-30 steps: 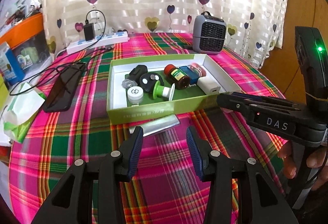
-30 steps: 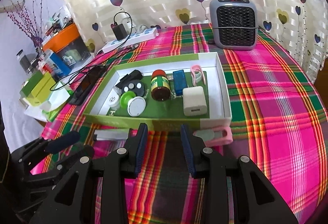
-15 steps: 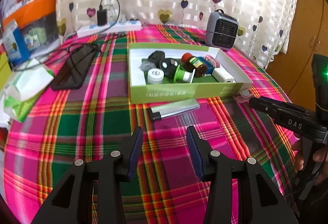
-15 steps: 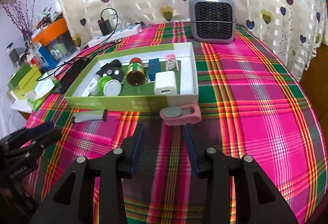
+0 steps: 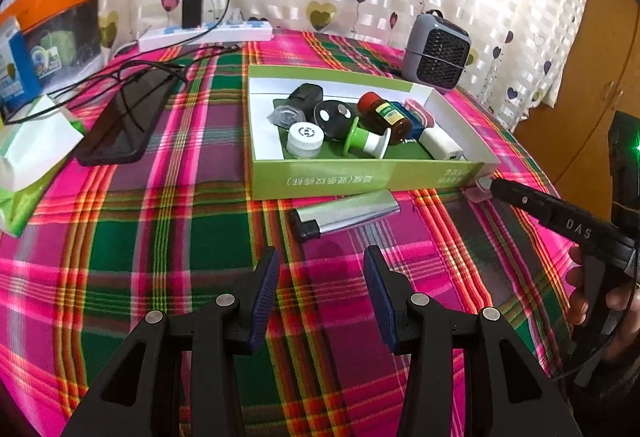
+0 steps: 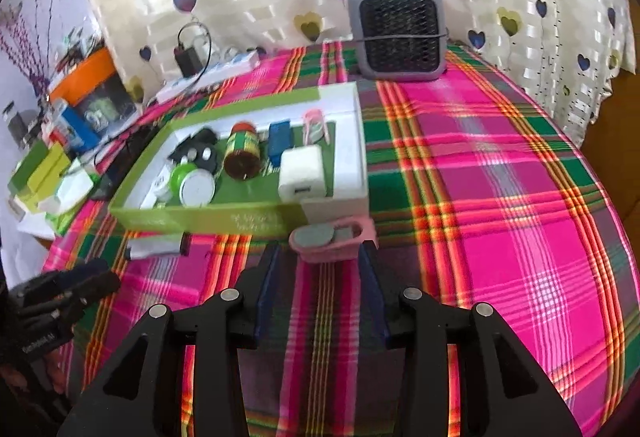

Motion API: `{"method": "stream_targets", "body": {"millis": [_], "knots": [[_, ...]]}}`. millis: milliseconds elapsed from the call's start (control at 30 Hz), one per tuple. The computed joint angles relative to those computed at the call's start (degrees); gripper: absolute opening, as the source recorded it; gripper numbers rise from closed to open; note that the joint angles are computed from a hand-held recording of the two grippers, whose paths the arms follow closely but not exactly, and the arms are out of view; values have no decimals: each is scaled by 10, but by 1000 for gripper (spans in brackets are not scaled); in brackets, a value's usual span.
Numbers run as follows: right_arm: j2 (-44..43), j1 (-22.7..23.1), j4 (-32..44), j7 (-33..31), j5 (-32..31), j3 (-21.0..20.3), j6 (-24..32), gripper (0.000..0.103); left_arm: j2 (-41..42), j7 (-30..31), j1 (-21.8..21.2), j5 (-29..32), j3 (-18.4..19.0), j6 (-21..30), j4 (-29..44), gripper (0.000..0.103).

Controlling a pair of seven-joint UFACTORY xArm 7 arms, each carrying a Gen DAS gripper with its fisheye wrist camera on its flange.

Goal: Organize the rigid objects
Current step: 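Withdraw both tools from the tray toward the silver bar and pink clip, then grasp the silver metal bar with the left tool while the right tool grasps the pink clip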

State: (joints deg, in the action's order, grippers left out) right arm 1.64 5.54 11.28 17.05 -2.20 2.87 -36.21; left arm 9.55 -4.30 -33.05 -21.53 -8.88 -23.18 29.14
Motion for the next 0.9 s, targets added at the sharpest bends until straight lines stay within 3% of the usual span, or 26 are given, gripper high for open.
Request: {"method": "stream_targets", "body": {"millis": [133,433,567,667,900], "knots": [[12,-28,14,50,-81,-15,-3,40,9,-4,11,24,1,10,15,43],[27,-38,41,36,-96,-11,17,40,29,-46,57,129,-10,41,45,43],[28,-52,46,49,-134,-13,23,40,33,-62,66,159,-14,46,49,43],[24,-59,43,55,-157,-14,26,40,32,-87,96,205,-37,40,44,43],[12,-81,35,90,-259,-22,31,40,24,-91,82,228,-35,44,38,43]]}}
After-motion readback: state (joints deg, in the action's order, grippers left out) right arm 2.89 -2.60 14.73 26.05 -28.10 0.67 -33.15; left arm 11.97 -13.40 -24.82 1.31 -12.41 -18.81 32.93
